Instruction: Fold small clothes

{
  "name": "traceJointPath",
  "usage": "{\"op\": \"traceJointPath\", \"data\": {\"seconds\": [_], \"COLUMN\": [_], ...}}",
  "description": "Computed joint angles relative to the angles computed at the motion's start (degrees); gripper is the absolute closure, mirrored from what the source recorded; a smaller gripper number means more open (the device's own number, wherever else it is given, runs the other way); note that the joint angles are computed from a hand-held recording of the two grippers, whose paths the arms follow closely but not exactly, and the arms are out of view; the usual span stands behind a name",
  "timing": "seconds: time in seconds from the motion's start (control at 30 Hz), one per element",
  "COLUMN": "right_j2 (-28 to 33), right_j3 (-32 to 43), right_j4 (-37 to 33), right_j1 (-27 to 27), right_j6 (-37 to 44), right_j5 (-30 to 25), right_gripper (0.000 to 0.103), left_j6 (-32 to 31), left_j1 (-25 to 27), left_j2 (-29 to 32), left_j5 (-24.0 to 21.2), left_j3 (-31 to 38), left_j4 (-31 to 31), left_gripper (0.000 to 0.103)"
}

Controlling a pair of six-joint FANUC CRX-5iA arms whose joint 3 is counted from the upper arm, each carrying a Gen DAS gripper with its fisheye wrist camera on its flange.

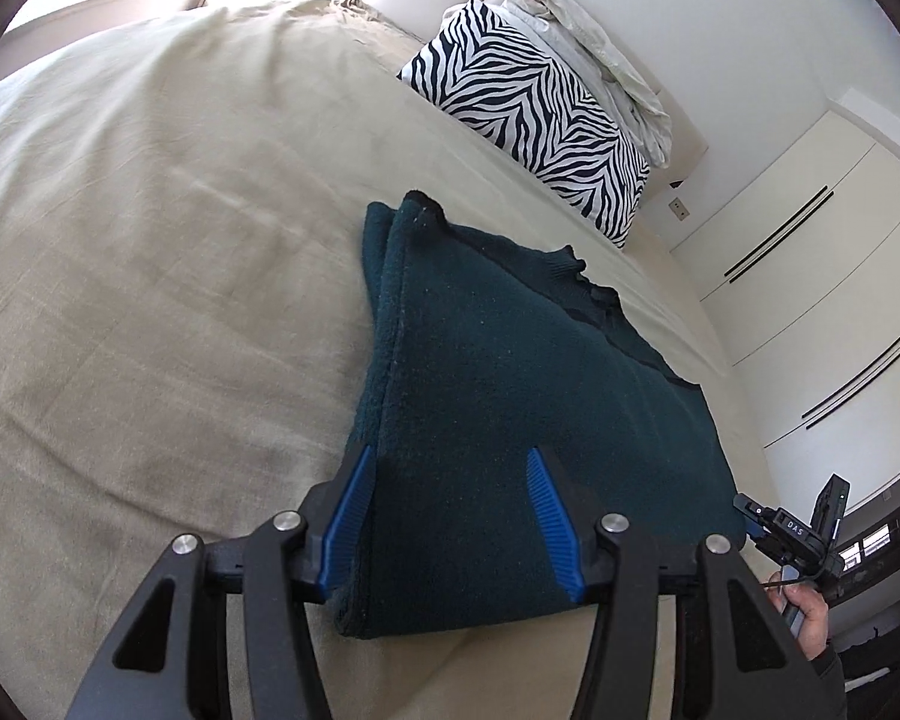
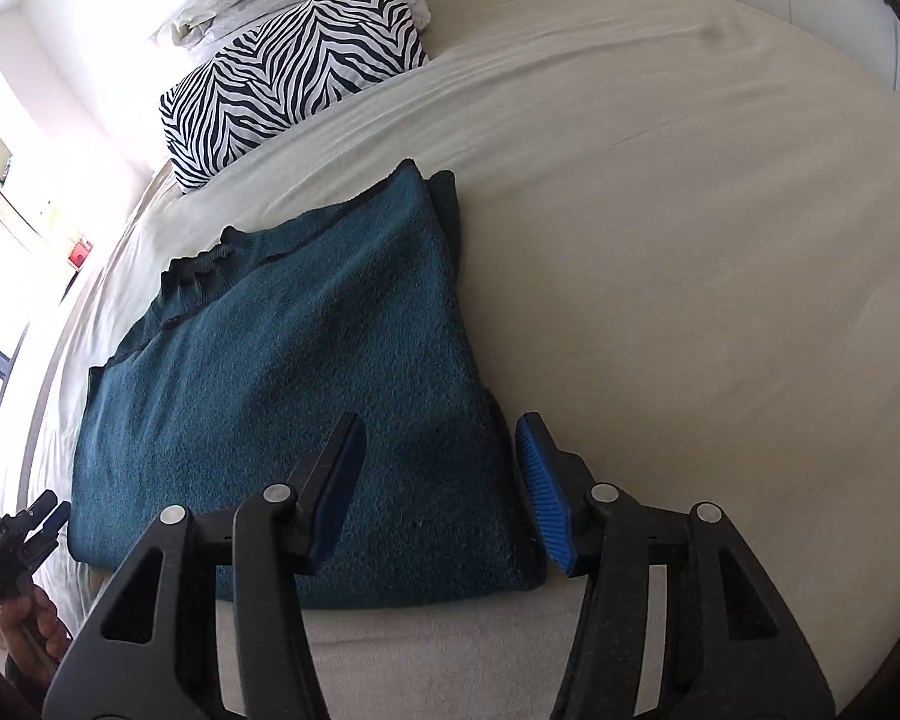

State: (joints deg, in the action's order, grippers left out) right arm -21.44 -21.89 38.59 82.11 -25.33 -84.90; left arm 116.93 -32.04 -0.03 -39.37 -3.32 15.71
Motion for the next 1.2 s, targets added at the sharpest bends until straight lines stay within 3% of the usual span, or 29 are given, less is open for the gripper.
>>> {"op": "traceJointPath", "data": {"seconds": [0.13, 0.23, 0.43, 0.5, 0.6, 0.8, 1.1, 1.2], "right_j2": [-1.2, -1.48, -0.61, -0.53, -0.01, -0.79, -2.13, -2.34], "right_j3": [-0.69, -1.05, -0.27, -0.2, 0.38, -0.35, -2.35, -2.19], "right_j4": [-1.1, -0.85, -0.27, 0.02, -0.01, 0.04, -0.1, -0.77], "right_j1": [0.86, 1.96, 2.55, 3.07, 3.68, 5.09, 6.55, 6.37], "right_j6": [-0.4, -1.0, 0.27, 0.14, 0.21, -2.28, -6.08, -5.99], "right_j5": [-0.36, -1.21, -3.64, -4.38, -5.58, -6.01, -5.56, -5.39], "right_gripper": [0.069, 0.074, 0.092, 0.093, 0.094, 0.095, 0.095, 0.095], "left_j6": [0.61, 0.75, 1.99, 2.43, 2.26, 1.5, 0.76, 2.98], "left_j1": [-0.42, -0.53, -0.63, -0.66, -0.48, -1.04, -1.0, -2.01], "left_j2": [0.12, 0.14, 0.79, 1.37, 1.8, 2.5, 1.9, 2.24], "left_j5": [-0.55, -1.15, -3.78, -5.53, -6.78, -9.27, -8.75, -10.59], "left_j3": [0.27, 0.52, 2.15, 3.22, 3.73, 5.38, 4.32, 6.21], "left_j4": [-1.6, -2.54, -5.07, -6.29, -6.7, -8.66, -8.5, -11.54], "left_gripper": [0.05, 0.054, 0.07, 0.084, 0.094, 0.097, 0.098, 0.097]}}
